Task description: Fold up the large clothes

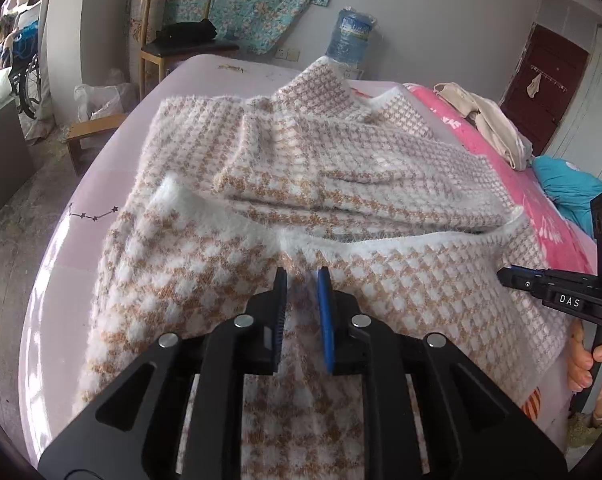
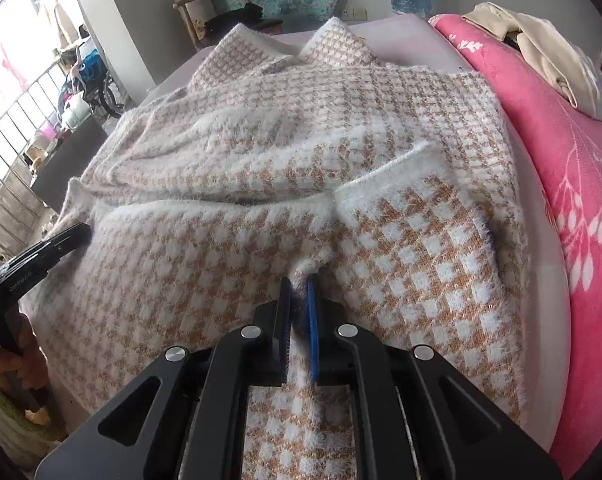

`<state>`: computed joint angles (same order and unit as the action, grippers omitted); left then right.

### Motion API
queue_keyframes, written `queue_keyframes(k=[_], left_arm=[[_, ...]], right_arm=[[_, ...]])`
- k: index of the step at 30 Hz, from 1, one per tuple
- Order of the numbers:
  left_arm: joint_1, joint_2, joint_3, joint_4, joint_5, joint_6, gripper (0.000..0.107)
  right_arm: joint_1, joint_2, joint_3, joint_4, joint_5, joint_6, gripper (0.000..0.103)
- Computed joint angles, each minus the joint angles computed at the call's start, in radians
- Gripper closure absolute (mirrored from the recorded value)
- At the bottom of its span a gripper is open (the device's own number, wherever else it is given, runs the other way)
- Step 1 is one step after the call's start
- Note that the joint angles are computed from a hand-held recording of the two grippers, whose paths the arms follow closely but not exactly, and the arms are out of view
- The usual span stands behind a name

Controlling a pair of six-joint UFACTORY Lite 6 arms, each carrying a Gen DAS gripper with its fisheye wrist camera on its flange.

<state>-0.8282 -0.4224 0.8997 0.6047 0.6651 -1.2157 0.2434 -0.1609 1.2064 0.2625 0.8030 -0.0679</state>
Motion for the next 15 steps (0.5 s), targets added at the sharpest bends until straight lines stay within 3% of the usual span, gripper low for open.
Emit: queue_keyframes(k=[3,7,9,12,15], left_arm=[[-0.122,-0.078,0.008,0.070,0.032,-0.045,0.088],[-0.204,-0.064,0.020,-0.078,-0.091,0.088,0.088],[-0.213,0.041,0.045,-0.116,-0.096,0.104,0.088],[-0.215,0.096,0.022,0.021,-0.126,-0.036,0.086],[-0.169,0.101,0.048,-0.056,-0.136,0.030,0.087]], right_arm=[[0.004,-0.091,-0.009,0.049,0.019,-0.053,0.084],[0.064,-0.090,0.003,0.202,0.055,-0.180,0.083],[0.151,-0.033,0.006,0.137,0.007,-0.128,0.083],[0.202,0.041,0.008,0.072,-0.091,-0.078,0.083],[0.219,0.099,0.113,0.007,-0.038,0.018,0.083]])
